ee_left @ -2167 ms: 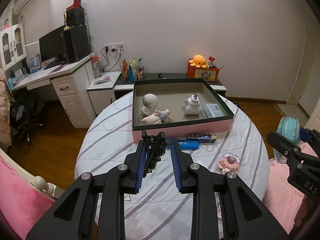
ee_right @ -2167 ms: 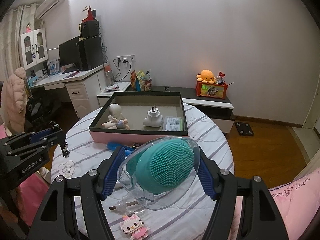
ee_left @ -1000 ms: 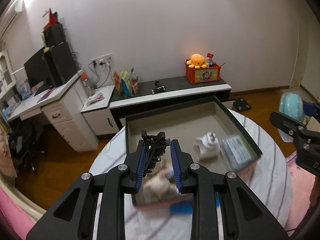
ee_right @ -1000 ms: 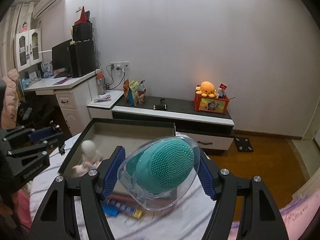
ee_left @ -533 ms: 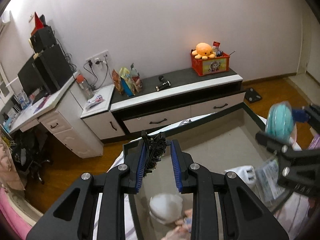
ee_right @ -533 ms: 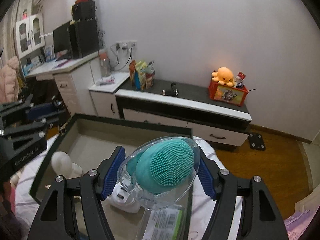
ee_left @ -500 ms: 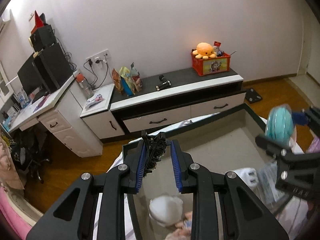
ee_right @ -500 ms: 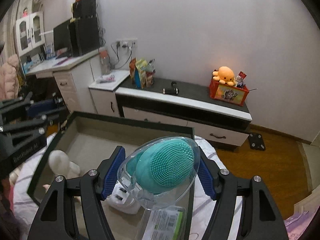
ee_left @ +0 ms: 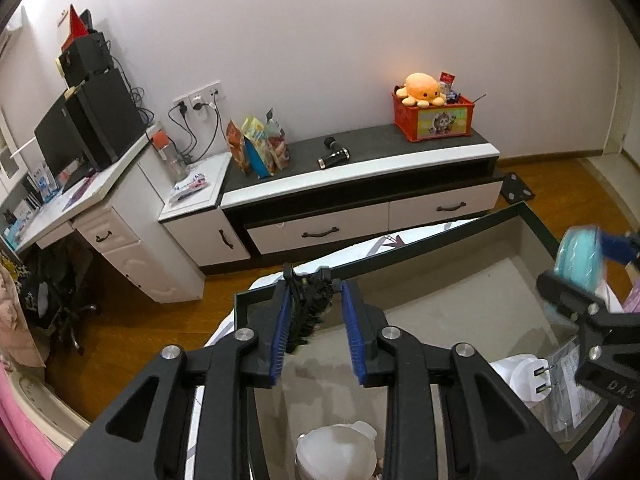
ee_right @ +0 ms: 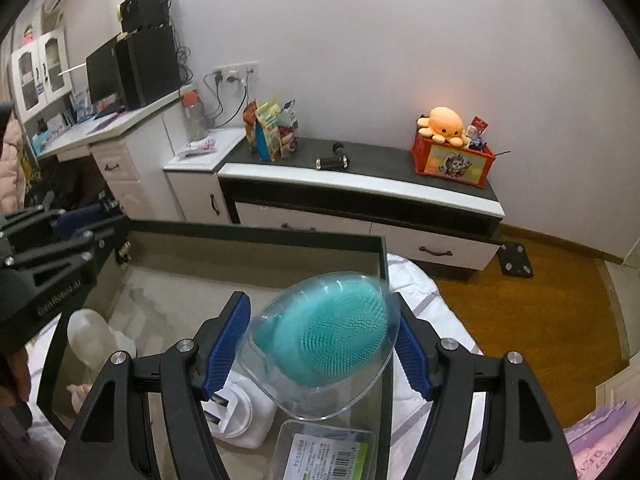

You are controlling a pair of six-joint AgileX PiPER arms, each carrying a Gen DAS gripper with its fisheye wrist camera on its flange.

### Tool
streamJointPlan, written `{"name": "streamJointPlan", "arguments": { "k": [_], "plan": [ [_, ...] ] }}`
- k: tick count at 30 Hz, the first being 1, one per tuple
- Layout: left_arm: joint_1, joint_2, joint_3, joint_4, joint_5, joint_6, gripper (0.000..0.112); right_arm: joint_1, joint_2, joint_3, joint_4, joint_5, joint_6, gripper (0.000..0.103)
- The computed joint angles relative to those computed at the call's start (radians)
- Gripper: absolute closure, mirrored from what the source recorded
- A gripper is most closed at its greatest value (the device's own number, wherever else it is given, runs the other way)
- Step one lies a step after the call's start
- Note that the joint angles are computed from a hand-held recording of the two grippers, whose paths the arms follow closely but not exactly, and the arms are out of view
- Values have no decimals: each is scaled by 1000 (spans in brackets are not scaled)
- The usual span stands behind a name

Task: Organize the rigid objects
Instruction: 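Lower into the tray and open the left tool while the right tool releases the brush case, then withdraw both tools from the tray back over the table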

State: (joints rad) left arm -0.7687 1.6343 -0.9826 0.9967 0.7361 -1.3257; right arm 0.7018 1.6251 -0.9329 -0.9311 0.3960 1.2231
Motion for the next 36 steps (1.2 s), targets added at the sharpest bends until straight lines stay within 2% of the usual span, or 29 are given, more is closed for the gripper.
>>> {"name": "streamJointPlan", "arguments": {
  "k": [1,2,3,5,7,14,23,28,32,36],
  "plan": [
    [-3,10,-10,-10,15,13,31,14,-2,-1,-48,24,51,22],
    [-7,19,-16,-12,29,2,14,34,-8,2,-106,56,112,19],
    [-15,14,-2,26,32,-49,11,46,-15,10,-154,73,159,19],
    [-33,18,8,76,59,-107,10,51,-26,15,-168,83,168,19],
    [-41,28,-1,75,77,-99,10,40,-28,14,-148,70,149,19],
    [-38,55,-13,62,67,-95,10,24,3,-13,-88,65,89,19],
    [-33,54,-16,45,58,-92,10,23,4,-16,-77,74,96,19],
    [-44,16,-1,40,82,-93,10,38,-32,2,-106,91,132,19],
    [-86,-49,12,8,115,-82,10,59,-89,23,-91,116,134,19],
    [-178,-128,36,16,212,-113,10,128,-179,59,-99,191,144,19]
  ]
}}
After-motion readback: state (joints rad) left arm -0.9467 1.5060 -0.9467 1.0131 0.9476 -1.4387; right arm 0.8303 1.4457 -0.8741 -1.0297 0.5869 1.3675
